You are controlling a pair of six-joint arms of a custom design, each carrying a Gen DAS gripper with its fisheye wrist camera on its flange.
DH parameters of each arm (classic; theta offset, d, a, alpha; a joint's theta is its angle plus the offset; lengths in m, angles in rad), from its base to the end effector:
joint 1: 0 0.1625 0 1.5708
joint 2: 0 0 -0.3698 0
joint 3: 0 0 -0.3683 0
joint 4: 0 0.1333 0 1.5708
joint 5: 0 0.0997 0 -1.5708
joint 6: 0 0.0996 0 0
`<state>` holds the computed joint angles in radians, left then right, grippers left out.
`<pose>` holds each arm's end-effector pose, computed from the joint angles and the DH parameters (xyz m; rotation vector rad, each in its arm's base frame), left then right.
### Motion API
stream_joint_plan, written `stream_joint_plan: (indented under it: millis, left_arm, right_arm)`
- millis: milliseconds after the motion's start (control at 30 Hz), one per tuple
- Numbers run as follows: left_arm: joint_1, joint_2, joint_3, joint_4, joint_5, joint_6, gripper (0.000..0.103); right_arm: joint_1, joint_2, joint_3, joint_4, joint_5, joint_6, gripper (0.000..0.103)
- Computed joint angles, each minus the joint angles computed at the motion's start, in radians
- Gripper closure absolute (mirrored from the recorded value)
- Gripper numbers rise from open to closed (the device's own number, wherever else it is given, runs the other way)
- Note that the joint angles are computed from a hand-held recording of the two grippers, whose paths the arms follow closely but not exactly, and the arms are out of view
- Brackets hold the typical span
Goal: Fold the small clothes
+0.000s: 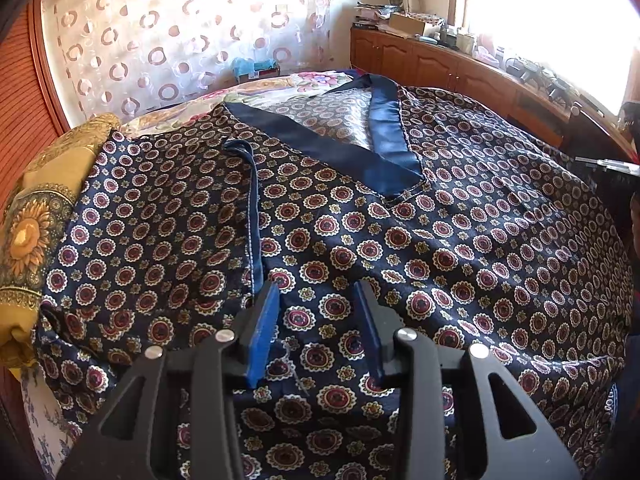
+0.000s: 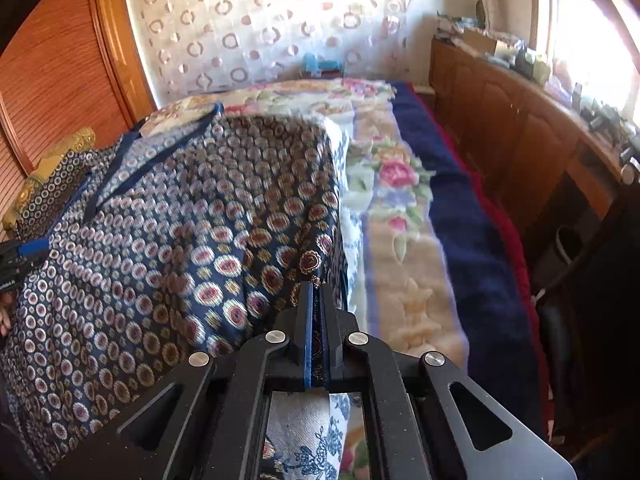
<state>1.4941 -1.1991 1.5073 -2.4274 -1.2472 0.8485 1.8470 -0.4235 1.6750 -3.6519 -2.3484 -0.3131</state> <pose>0.1170 -0.6304 0.3667 1.0512 2.3749 -0.5167 0.2171 -0.5334 -0.0096 0.2579 -2.2101 0.9475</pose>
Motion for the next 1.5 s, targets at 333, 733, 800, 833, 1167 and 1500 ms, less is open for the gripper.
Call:
stream_joint_plan:
  millis: [333,733,800,833,1167,1500]
  left_arm:
    - [-0.003,-0.004,0.007,0.005,-0.001,0.006,0.059]
    - [-0.002,-0.002,0.006,0.009,-0.008,0.005,0.055]
    - [-0.003,-0.001,0.004,0.009,-0.006,-0.001,0.055]
    - [-0.004,0.0,0.001,0.012,-0.005,-0.005,0.055]
    - [-0.011,-0.004,0.021,-0.019,0.016,-0.032,0.053]
    - [-0.011,-0.084,0.036,0.1,-0.146,-0.055,0.053]
  right_arm:
    - [0.093,0.083,-0.192,-0.003,-0.025,-0.181,0.103]
    - [0.147,0.212,-0.404,0.192,0.095,-0.231,0.103]
    - [0.143,0.21,-0.395,0.198,0.103,-0.212,0.103]
    - [0.139,0.206,-0.385,0.188,0.102,-0.201,0.103]
    - [0.06,0.094,-0.227,0.074,0.003,-0.108,0.064]
    - [-0.081,-0.013,-0.067,0.166,0.085,0.135,0.064]
